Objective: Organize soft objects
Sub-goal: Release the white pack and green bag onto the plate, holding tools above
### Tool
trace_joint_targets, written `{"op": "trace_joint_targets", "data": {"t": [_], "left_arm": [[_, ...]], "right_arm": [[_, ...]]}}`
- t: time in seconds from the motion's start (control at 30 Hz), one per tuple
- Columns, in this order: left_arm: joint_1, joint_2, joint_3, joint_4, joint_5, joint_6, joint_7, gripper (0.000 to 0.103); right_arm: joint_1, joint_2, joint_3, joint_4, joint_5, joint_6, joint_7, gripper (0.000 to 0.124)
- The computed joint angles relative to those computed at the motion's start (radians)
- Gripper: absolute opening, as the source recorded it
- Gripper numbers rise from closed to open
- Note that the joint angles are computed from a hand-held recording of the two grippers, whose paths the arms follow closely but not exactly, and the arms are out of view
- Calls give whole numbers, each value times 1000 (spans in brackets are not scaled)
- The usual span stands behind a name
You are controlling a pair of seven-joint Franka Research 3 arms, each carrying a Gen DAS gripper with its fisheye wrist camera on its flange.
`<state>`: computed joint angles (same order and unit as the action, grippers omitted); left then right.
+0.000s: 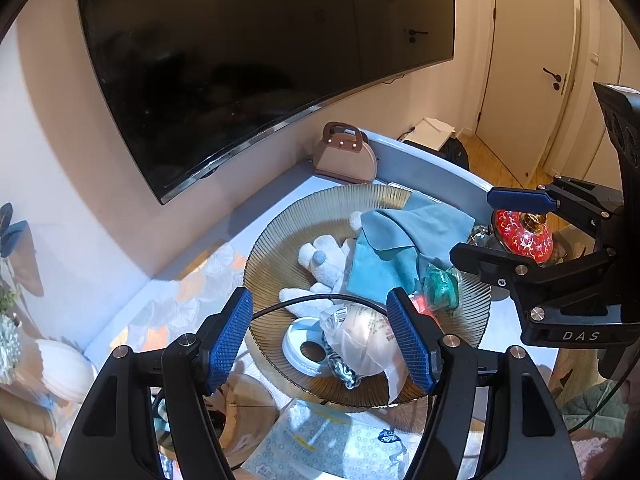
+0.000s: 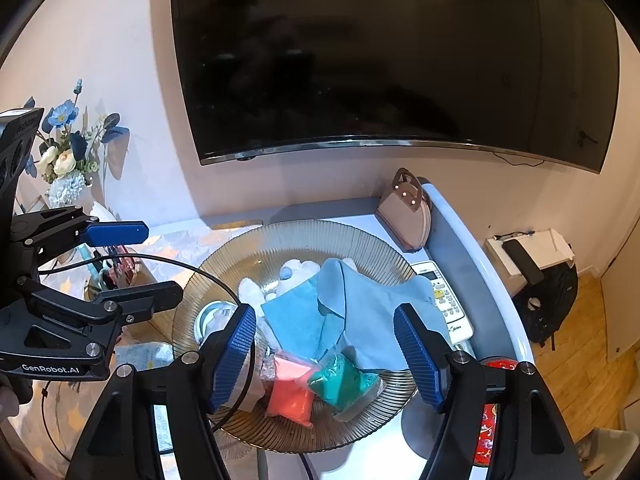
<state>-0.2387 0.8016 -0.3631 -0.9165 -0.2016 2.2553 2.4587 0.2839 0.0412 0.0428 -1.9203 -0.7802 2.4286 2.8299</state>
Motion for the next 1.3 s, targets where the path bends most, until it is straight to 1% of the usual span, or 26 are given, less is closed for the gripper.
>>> {"op": "trace_joint_targets", "data": {"t": [0.8,1.0,1.3], "left_arm": [[8,-14,-2,-25,-5,3,-3,68],[4,-2,2,-1,-1,-16,-15,68],[5,-2,3,-2,0,-20,-16,68]], "right_arm": [[7,9,-1,14,13,-5,-33,70],[9,15,-3,19,21,-2,-43,70],[12,18,-5,24,26,-5,-48,70]]}}
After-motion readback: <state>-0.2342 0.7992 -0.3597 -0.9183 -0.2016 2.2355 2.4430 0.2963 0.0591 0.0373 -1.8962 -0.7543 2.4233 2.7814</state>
